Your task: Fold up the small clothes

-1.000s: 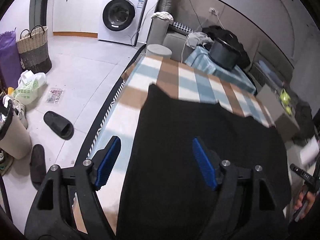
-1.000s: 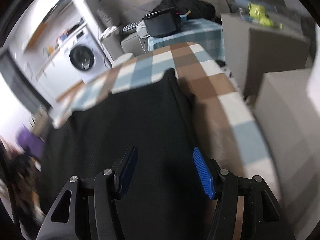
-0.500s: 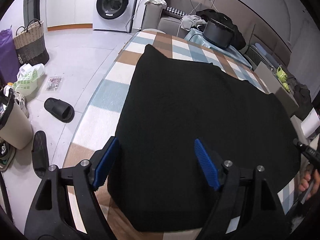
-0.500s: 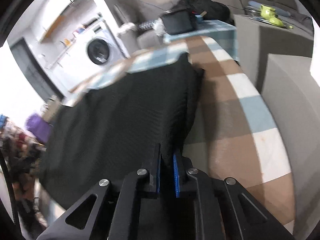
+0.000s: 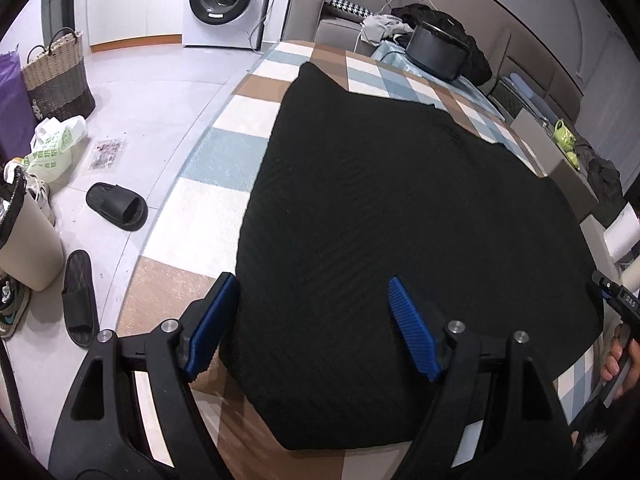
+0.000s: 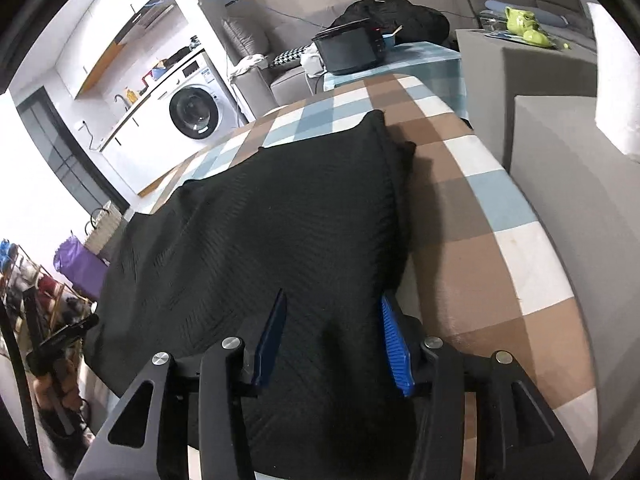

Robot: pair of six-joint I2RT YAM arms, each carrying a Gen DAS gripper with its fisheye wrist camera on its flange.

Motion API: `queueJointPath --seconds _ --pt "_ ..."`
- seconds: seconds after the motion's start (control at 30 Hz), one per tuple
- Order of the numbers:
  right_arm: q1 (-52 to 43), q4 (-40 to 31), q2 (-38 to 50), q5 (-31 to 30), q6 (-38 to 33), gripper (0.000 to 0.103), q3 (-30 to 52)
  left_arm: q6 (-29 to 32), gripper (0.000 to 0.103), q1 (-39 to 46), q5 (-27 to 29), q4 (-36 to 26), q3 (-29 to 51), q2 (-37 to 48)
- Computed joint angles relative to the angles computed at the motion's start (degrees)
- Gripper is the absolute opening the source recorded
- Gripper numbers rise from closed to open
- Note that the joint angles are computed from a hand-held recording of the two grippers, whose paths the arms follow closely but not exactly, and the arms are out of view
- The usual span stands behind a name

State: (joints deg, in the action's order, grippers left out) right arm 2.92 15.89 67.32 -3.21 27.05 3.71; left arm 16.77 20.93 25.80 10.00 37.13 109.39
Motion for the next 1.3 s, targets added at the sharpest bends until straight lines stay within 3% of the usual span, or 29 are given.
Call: queueJointPath --seconds 0.03,0.1,0.17,0.23,0.4,0.6,0.67,0.73,0.8,0.87,0.93,1.0,1.1,1.3 --pt "1.70 0.69 1.28 2.11 0.39 0.048 0.29 -0.11 0.071 -0.45 -0.22 0.32 -0.03 0.02" --pt "4.34 1.96 3.92 5.44 0.99 0.045 0.81 1.15 0.052 -1.26 -1.47 1.69 -1.32 -0.70" --pt "6.96 2.95 6.63 8.97 1.61 0.032 1.47 3.11 0.029 -1.79 -0.75 0.96 -1.74 -1.21" --pt "9.17 2.54 7.94 11.82 2.10 0.019 1.73 3.49 0.027 -2.44 -1.23 2.29 -3.24 -2.08" --pt "8.28 1.24 6.07 11.32 1.09 0.014 0.46 4.50 0.026 -3.44 -3.28 4.53 -6.91 -4.67" --pt "12.36 -7.42 -4.53 14.56 4.29 0.014 -2.47 7.62 0.027 -0.74 -1.75 5.55 -12.77 -9.35" --pt "13.10 -9.68 -6.89 14.93 4.33 0.017 -2.63 8.04 0.027 0.22 -0.66 5.28 -13.37 -10.17" --pt "13.06 -12.16 -8.42 15.32 4.84 0.029 -1.72 7.30 0.027 0.97 0.18 2.78 -12.52 -11.06" --pt "14.37 -14.59 -11.94 16.05 5.53 0.036 -1.35 7.04 0.030 2.09 1.30 0.41 -12.21 -12.51" --pt "17.92 -17.23 -15.50 19.76 6.18 0.037 -1.03 7.06 0.045 3.80 4.38 -2.35 -12.25 -14.95" --pt "21.77 -19.73 -19.10 23.97 8.04 0.045 -0.82 7.46 0.057 5.32 7.31 -4.26 -13.37 -18.60" --pt "22.56 -21.44 -21.76 23.31 8.71 0.053 -0.87 8.30 0.066 5.66 8.78 -4.60 -15.30 -21.93" --pt "24.94 -24.47 -24.94 25.57 10.47 0.056 -0.87 9.09 0.068 4.14 9.09 -5.76 -17.62 -26.17" --pt "26.53 -25.54 -28.71 24.25 12.22 0.059 -2.30 6.48 0.069 -2.60 5.63 -5.88 -21.51 -31.68"
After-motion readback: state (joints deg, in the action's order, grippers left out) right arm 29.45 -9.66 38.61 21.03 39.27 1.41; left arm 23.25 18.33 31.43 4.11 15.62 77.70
